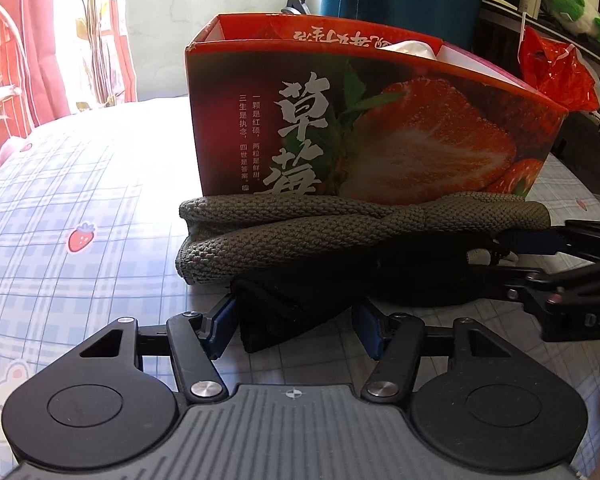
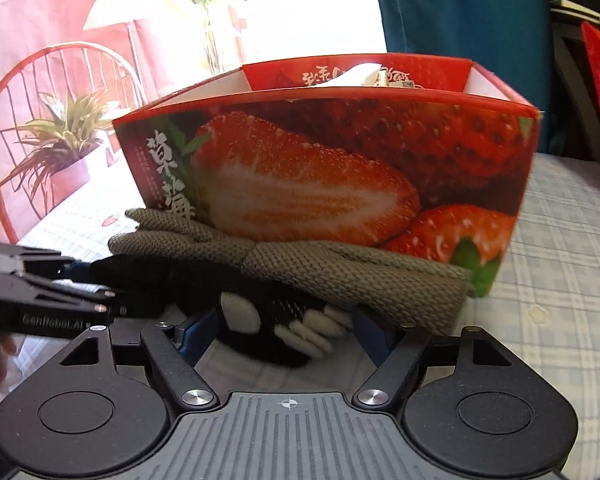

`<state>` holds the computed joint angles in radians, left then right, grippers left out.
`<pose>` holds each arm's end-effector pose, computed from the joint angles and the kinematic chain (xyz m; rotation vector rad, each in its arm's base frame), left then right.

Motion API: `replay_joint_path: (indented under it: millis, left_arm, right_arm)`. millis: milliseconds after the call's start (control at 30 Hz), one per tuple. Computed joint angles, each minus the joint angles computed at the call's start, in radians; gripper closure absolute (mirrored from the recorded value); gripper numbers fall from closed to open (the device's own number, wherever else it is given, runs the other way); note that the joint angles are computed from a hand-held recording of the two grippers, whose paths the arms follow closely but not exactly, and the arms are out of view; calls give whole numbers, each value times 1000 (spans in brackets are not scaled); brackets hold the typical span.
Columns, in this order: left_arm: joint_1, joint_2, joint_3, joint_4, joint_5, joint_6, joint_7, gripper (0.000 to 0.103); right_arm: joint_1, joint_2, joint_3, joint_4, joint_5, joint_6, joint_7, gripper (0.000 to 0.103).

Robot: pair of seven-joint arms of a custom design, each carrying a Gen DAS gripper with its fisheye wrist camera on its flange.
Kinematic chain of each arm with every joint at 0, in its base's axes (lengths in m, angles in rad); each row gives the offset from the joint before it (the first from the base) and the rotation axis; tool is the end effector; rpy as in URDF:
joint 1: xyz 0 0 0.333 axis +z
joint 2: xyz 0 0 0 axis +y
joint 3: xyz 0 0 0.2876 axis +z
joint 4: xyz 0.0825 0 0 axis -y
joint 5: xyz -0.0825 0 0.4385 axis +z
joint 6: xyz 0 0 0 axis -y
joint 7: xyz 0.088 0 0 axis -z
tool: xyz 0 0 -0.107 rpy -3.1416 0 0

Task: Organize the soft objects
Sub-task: 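Lower both grippers onto the black glove and close on its cuff, then lift the black glove with both grippers, lower it into the box, open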

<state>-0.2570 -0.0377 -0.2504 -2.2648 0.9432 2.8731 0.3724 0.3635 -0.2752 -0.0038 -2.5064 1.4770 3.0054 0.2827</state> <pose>0.4932 -0.3268 0.3692 -1.6504 1.9232 -0.8144 0.4892 0.1067 0.3613 -1.7812 1.4026 -0.3989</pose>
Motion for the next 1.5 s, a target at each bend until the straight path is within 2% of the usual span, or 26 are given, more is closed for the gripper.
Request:
replay_joint_path:
  millis: [33, 67, 100, 133, 167, 233, 400, 667, 933, 1500]
  left_arm:
    - [1, 1, 0, 1, 11, 2, -7, 46]
    - [2, 2, -1, 3, 25, 0, -16, 57]
    - [3, 1, -1, 3, 38, 0, -22, 72]
    - [4, -5, 1, -4, 43, 9, -24, 78]
    - [6, -7, 4, -10, 34, 27, -17, 82]
    - [10, -13, 6, -23, 23, 54, -10, 85]
    - [13, -36, -3, -50, 23, 70, -14, 86]
    - [0, -84, -22, -100, -50, 62, 12, 86]
    - [-3, -121, -41, -144, -62, 78, -5, 86]
    - [18, -125, -64, -151, 67, 103, -158, 86]
  right_arm:
    - [-1, 10, -1, 9, -7, -7, 7, 32]
    - [-2, 21, 0, 18, -15, -15, 13, 35]
    - [-4, 29, 3, 23, -27, -15, 22, 43]
    - [-6, 34, 4, 25, -40, -22, 33, 52]
    - [-7, 34, 6, 22, -48, -19, 42, 55]
    - [-3, 28, 3, 15, -21, -14, 15, 70]
    - [-8, 1, -5, -11, -23, -43, 26, 84]
    - [-3, -75, -16, -81, -43, -65, 61, 87]
    - [8, -169, -40, -165, -63, -74, 110, 88]
    - [46, -256, -75, -247, -89, -66, 165, 88]
